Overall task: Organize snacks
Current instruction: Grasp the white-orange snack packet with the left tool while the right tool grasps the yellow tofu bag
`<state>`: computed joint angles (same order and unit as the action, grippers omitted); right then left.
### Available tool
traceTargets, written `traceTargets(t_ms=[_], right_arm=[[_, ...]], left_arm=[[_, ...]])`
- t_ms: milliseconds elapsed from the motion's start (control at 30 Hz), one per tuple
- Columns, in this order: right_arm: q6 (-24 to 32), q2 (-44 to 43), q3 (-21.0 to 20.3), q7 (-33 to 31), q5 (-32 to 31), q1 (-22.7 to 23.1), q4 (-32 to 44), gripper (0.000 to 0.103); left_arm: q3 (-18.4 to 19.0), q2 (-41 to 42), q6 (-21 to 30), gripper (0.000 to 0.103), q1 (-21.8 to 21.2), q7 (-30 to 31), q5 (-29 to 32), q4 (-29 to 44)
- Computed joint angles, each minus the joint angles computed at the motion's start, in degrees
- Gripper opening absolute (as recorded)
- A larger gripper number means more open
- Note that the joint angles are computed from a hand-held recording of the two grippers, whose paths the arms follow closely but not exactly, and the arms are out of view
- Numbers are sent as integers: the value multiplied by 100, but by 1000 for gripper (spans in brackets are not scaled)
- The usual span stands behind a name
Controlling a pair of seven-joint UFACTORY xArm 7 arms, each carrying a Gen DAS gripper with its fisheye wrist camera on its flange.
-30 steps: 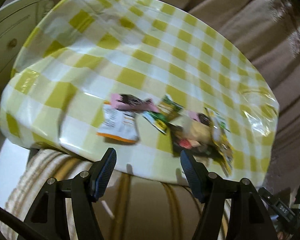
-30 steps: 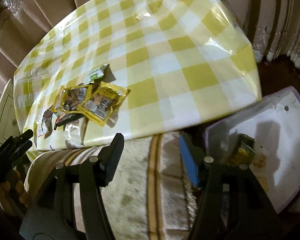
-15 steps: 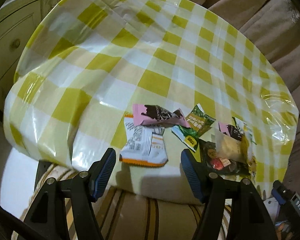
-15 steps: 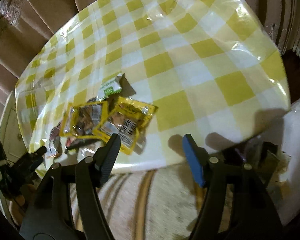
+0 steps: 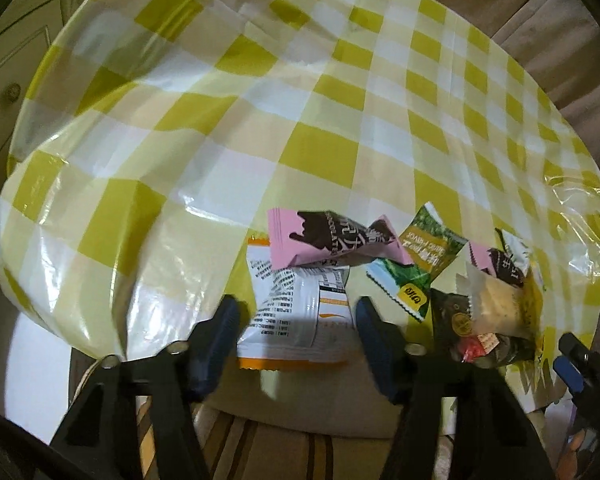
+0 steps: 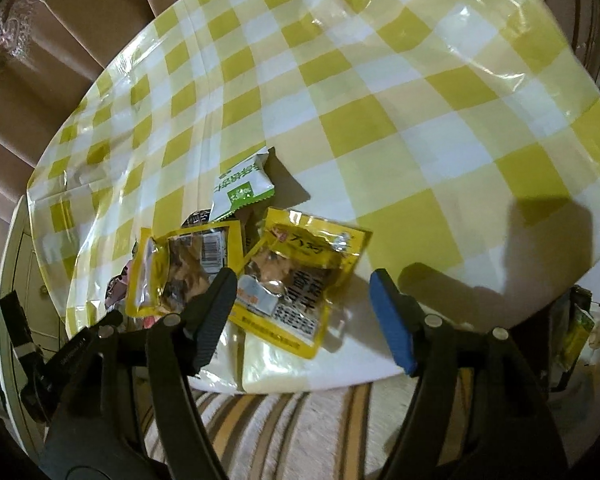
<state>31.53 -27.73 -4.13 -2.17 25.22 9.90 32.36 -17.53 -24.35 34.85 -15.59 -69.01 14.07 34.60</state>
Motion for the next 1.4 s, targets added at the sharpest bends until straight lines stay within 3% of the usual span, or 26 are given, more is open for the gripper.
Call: traceTargets(t_ms=[267, 500, 600, 833, 967, 1200, 1333, 1400], right_arm=[[-52, 505, 205, 378, -86, -27, 261, 74], [-124, 767, 457, 765, -597, -137, 386, 79], [-95, 733, 598, 981, -1020, -244, 360, 69], [-1, 569, 498, 860, -1259, -193, 248, 59], [179, 428, 383, 657, -1233, -187, 186, 50], [468, 282, 368, 512, -1432, -369, 145, 45], [607, 263, 427, 483, -1700, -511, 173, 51], [691, 224, 406, 444, -1738, -528, 165, 65]], left_arm=[[-6, 91, -112, 53, -57, 157, 66, 42], [14, 83, -283, 53, -71, 194, 23, -11], [-49, -34, -366, 51, -66, 154, 55, -76], [-172, -261, -398, 46, -73, 84, 75, -119], [-185, -376, -408, 34, -153, 106, -40, -167], [-158, -449, -512, 30, -249, 176, -226, -248], [-98, -501, -629, 29, -366, 294, -440, -340], [-70, -499, -653, 30, -442, 396, -546, -354]])
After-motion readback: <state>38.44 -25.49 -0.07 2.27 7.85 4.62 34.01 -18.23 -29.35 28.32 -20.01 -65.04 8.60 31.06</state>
